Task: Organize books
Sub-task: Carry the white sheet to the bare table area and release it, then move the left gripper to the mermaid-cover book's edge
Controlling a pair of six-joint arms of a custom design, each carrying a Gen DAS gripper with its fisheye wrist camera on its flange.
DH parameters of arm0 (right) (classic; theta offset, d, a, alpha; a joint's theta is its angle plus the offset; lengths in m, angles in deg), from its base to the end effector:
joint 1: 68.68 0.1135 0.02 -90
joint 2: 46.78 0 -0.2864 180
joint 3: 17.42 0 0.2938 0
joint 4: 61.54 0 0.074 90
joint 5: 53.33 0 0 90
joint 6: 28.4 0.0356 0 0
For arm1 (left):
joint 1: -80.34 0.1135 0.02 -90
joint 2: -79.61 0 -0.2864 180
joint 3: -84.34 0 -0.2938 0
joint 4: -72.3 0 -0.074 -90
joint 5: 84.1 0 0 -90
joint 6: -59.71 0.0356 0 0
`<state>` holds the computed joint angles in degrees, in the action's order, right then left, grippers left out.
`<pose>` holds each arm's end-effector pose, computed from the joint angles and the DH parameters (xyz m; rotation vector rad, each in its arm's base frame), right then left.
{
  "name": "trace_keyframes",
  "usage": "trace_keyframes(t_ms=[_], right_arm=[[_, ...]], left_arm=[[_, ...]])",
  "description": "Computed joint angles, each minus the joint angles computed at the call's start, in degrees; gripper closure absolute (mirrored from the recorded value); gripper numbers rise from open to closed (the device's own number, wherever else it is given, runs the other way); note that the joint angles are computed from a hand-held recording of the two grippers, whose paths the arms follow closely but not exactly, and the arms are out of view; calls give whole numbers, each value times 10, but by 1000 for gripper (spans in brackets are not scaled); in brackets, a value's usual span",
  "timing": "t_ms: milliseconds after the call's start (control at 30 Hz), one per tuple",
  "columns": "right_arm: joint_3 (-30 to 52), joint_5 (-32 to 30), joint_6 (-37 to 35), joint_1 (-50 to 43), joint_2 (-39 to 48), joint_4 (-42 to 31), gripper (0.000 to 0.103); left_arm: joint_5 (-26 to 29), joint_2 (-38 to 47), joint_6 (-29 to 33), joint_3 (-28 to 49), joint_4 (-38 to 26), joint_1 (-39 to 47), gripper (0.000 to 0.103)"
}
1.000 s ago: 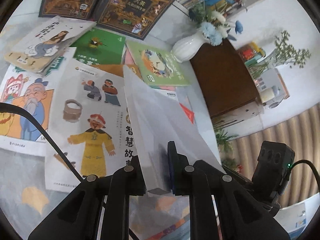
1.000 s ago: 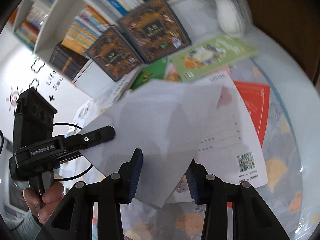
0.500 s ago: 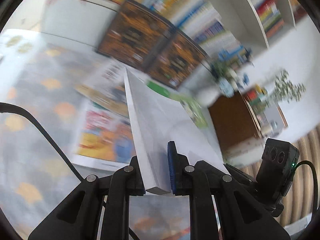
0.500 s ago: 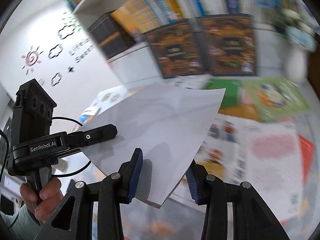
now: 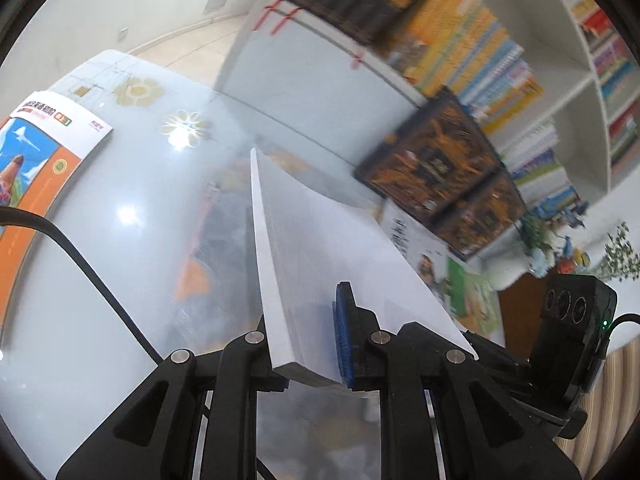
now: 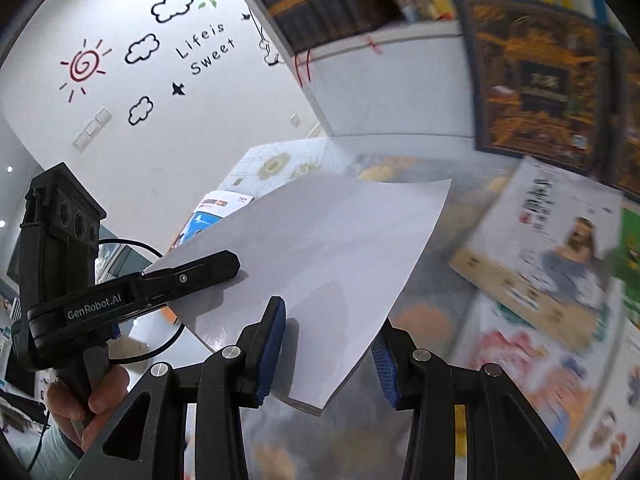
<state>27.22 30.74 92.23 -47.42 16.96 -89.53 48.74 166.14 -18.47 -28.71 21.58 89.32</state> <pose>0.2274 0.0924 0.1941 0.1509 2.4540 0.5372 0.3132 0.0250 0.2067 0.2354 2.5295 -0.8985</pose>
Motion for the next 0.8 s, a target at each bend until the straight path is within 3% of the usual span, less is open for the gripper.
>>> trace_keyframes(t_ms=[100, 300, 433, 633, 800], right_arm=[[32, 10, 2, -1, 88, 38, 62], [59, 3, 27, -4, 171, 66, 61], [62, -8, 44, -2, 204, 75, 57], [58, -19, 63, 6, 239, 77, 57], [23, -41, 77, -5, 195, 74, 55]], left_arm=[[-4, 66, 12, 30, 23, 0, 88], [8, 136, 26, 51, 32, 12, 87], [-4, 167, 60, 61, -3, 26, 75], [-86, 159, 71, 35, 10, 59, 75], [-119, 129, 78, 20, 17, 94, 75]])
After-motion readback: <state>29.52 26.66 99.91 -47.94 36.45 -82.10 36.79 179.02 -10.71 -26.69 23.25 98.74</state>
